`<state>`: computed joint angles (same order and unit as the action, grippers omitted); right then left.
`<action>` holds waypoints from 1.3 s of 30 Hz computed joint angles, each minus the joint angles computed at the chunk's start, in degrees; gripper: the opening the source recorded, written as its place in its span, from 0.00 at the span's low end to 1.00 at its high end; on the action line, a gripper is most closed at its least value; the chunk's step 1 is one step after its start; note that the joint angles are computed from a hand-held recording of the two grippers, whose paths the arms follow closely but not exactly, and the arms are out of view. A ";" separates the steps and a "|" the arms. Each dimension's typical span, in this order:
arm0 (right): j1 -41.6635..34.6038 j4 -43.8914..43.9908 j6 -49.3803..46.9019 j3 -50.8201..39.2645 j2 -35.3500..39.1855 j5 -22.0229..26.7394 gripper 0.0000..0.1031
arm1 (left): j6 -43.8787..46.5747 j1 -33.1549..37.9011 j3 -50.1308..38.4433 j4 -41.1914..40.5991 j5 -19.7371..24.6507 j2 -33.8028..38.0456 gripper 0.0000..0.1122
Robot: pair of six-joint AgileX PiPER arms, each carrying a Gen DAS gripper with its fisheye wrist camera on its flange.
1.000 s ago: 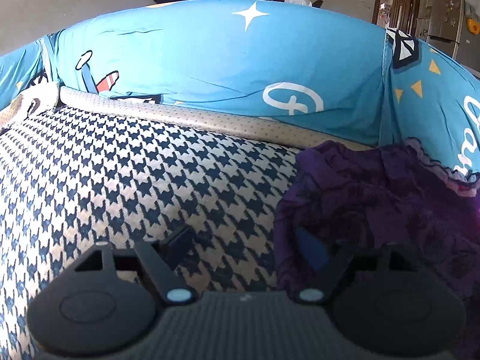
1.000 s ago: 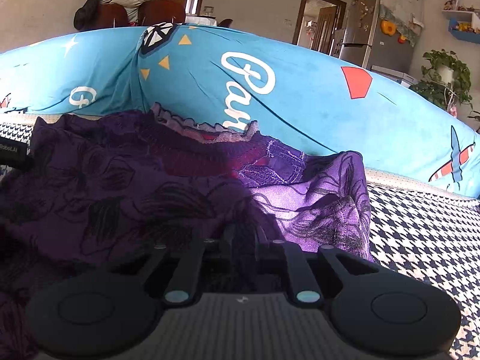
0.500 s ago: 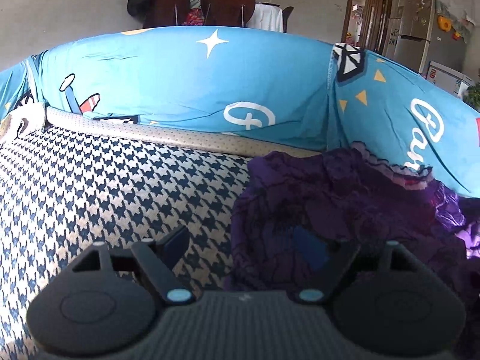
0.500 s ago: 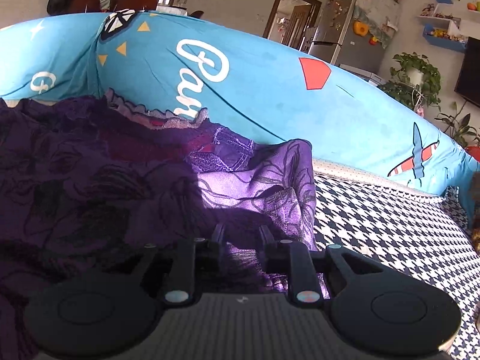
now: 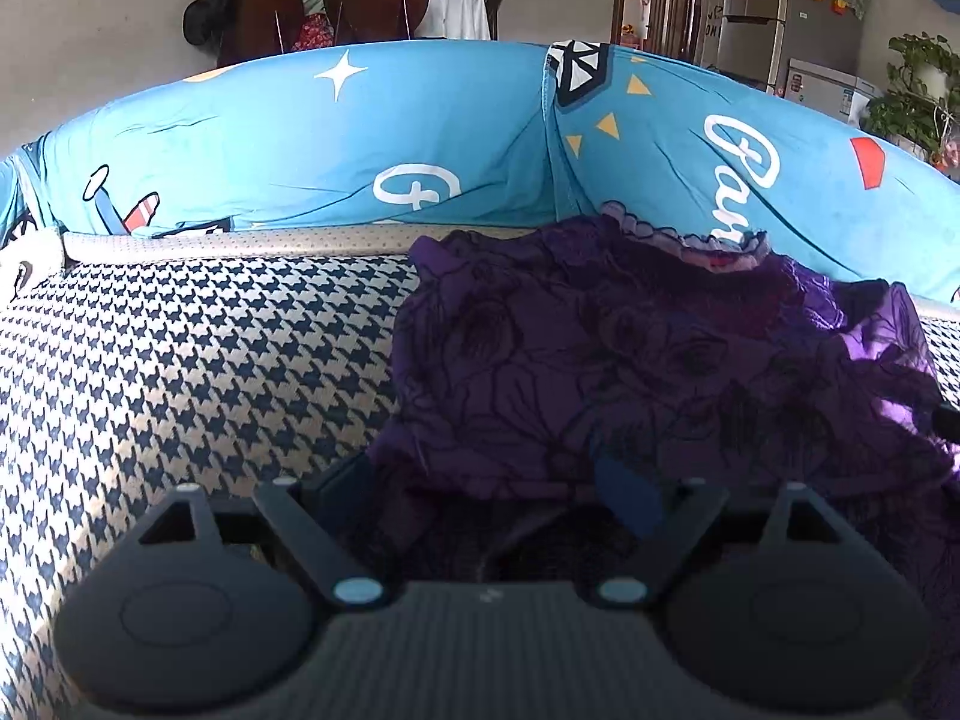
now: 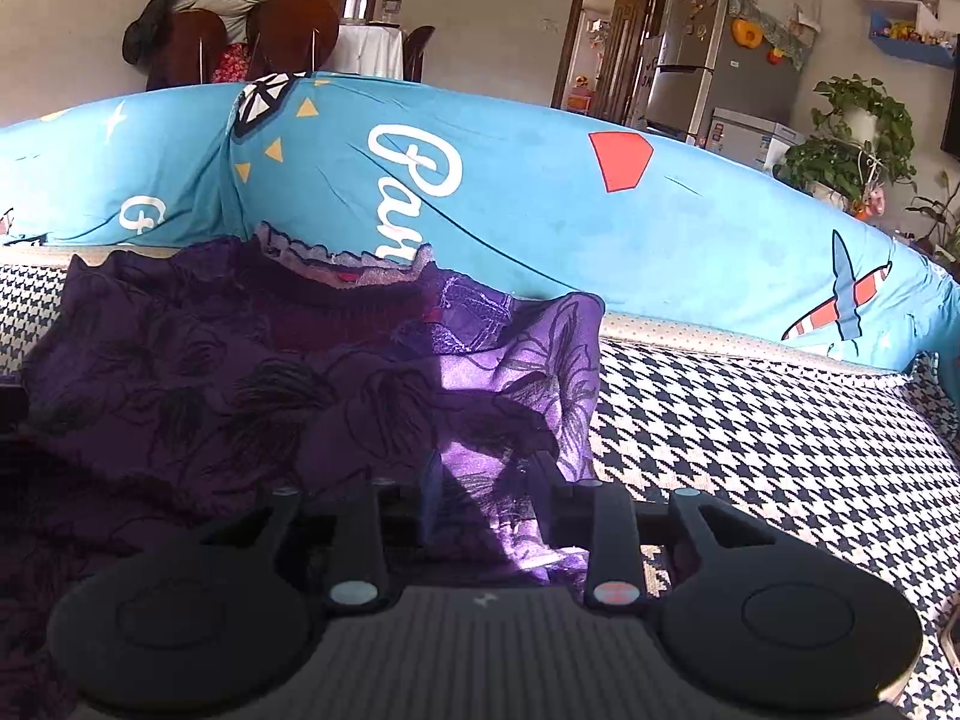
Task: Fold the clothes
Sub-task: 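Grasp the purple blouse edge with the right gripper and lift it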
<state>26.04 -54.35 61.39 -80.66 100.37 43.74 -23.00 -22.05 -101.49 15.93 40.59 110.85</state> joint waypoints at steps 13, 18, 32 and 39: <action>-9.73 7.76 -2.76 5.30 -1.11 -10.02 0.62 | -2.96 -0.46 -5.01 1.57 3.67 5.49 0.85; -11.39 10.63 -4.98 5.93 -0.03 -13.74 0.62 | -3.25 0.17 -5.50 0.10 4.27 6.02 0.87; -10.18 3.23 2.60 9.09 -0.96 -19.07 0.26 | -4.19 0.35 -4.03 0.24 3.92 4.35 0.88; -6.03 -6.05 10.11 8.00 -2.21 -15.67 0.25 | -4.40 1.49 -2.96 -0.27 3.50 2.50 0.88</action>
